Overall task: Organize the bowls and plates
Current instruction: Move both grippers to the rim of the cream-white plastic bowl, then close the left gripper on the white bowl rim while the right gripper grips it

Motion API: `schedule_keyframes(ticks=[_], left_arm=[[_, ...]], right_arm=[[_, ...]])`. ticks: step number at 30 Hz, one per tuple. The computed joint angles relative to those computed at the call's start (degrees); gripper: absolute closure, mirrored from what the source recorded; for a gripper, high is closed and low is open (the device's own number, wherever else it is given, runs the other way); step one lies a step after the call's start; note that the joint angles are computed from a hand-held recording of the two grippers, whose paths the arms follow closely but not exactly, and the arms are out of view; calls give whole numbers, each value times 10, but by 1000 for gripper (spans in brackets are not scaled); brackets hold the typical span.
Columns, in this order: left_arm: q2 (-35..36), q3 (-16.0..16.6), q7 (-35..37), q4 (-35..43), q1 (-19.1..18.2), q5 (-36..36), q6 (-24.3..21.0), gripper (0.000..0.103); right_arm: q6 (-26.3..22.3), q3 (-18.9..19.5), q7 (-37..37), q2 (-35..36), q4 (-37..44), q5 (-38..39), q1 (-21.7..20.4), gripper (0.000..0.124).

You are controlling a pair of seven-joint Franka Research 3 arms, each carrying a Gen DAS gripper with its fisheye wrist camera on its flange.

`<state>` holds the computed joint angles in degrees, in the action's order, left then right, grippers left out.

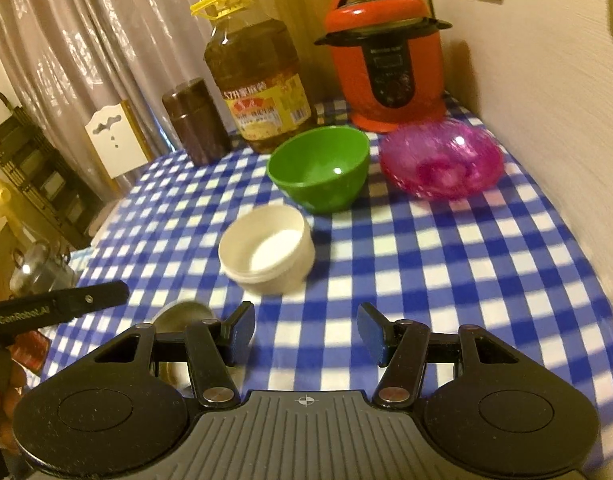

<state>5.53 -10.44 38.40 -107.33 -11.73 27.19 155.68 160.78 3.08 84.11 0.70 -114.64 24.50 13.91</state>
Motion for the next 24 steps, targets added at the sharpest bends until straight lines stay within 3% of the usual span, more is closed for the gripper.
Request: schedule_keyframes(ticks=[11,20,24], left_arm=[[183,3,130,187,15,-96,-23,50],[266,-5,189,274,22,-147,-35,60],[285,-12,211,294,27,-176,-49,64]], right_arm=[[-61,6,-11,185,213,4,-20,67],[-137,18,-11,293,350,12,-35,67],[-173,25,-3,323,392,25,-43,80]])
